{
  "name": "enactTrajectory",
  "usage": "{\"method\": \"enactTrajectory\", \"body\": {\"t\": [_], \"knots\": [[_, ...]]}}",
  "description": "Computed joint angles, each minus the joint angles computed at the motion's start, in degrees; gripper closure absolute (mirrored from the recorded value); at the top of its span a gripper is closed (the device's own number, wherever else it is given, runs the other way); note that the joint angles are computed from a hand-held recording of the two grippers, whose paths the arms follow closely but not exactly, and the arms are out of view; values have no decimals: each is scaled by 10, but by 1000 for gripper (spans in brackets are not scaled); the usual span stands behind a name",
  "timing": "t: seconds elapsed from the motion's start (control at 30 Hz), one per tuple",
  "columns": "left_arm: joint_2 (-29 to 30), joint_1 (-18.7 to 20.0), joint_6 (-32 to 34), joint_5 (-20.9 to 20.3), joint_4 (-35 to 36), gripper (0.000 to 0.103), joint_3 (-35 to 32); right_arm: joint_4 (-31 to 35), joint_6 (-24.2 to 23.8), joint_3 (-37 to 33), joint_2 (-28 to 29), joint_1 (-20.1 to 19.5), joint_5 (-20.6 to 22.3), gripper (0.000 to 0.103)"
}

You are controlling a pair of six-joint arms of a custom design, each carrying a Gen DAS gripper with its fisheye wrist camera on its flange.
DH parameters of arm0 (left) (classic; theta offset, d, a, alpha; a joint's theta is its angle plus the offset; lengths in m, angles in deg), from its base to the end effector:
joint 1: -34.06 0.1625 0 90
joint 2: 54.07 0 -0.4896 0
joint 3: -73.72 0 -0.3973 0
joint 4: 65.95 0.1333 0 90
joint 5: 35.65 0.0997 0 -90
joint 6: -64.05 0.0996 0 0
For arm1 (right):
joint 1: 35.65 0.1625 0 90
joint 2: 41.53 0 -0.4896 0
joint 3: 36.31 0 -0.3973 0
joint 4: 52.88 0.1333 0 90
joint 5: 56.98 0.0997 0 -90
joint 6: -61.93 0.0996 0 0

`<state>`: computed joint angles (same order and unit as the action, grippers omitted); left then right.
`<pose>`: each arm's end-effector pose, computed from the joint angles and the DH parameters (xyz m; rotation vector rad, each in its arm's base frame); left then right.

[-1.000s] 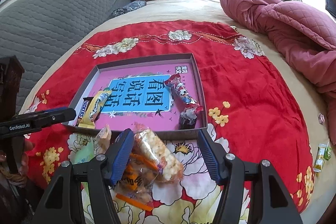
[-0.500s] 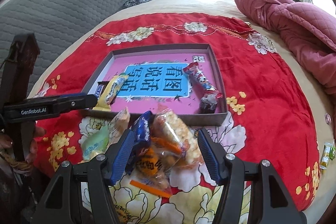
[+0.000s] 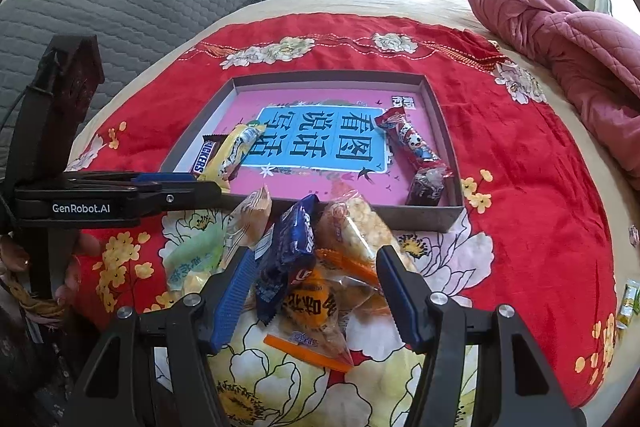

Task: Organize snacks
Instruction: 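Grasp the beige snack bag with the left gripper while the right grasps the blue biscuit pack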

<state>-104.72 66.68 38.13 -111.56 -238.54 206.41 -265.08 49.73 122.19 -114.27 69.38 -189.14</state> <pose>-0.3076 -0.3839 0.0520 0.7990 2.8434 -0.2532 0.1416 -0.2713 0.2337 0.2593 -2.3173 0.7832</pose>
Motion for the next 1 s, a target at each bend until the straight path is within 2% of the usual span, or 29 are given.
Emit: {"method": "enactTrajectory", "body": {"t": [0.23,0.57,0.8,1.0], "knots": [[6,6,5,-35,-4,45,-2,-2,-13,0,17,6,-2,40],[16,13,8,-60,6,45,-8,-7,-18,-1,31,-1,3,40],[24,14,10,-63,10,45,-11,-49,-57,-6,69,1,-7,41],[29,19,10,-69,8,45,-13,-68,-88,-13,94,-6,-1,53]]}}
